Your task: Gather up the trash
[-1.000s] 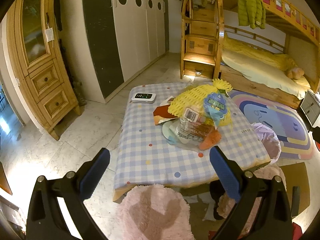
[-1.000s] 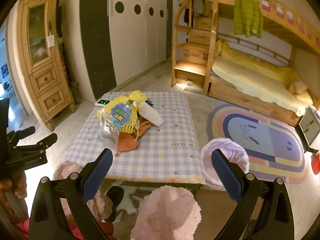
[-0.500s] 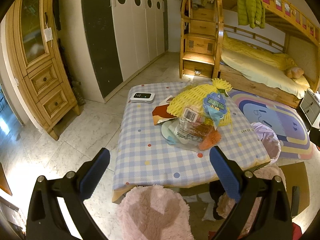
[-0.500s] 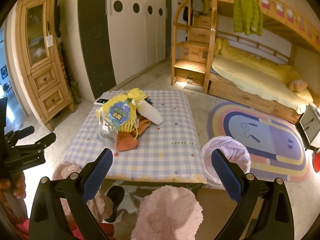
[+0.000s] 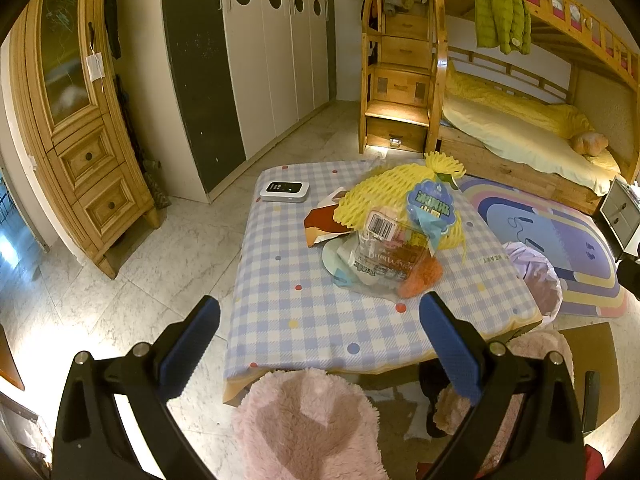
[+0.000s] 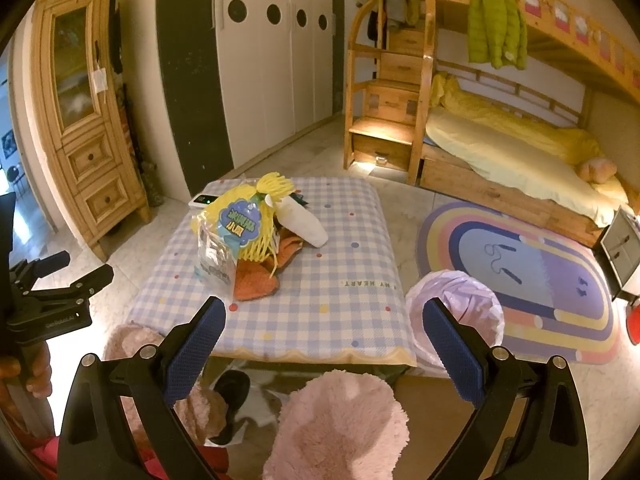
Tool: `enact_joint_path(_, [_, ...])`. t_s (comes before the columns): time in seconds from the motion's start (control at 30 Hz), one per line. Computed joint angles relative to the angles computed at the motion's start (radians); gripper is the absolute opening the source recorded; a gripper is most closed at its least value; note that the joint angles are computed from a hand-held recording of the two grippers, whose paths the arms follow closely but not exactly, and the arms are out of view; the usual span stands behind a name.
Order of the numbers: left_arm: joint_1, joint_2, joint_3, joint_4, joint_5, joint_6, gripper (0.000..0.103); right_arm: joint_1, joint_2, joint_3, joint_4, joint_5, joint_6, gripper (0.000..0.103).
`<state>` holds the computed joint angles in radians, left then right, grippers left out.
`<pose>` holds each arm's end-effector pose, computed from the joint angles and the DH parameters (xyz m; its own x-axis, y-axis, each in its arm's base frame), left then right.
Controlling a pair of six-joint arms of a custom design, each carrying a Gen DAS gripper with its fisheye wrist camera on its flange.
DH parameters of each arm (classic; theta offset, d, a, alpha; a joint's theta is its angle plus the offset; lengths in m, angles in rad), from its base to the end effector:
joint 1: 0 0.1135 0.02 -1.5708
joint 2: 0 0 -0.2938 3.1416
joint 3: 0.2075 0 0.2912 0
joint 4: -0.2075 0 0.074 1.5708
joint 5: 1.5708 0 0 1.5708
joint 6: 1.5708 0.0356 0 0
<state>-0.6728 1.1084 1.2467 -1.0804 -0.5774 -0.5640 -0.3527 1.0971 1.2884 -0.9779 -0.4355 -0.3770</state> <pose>0.1873 -0.1244 0.3912 -0.6795 -0.0313 -0.7330 -0.1090 0.9923 0.0587 0.2205 -0.0651 0.4128 -0.6301 -0.1237 -0.7666 -0.2133 0.9768 0.0177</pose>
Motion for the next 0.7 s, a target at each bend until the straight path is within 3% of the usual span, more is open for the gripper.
enact_joint_path(0.7, [-0.001,0.000,-0.004,0.003,0.001,-0.003,0.097,0.009,0.001,0.000,0.010,0.001,0.014,0.098])
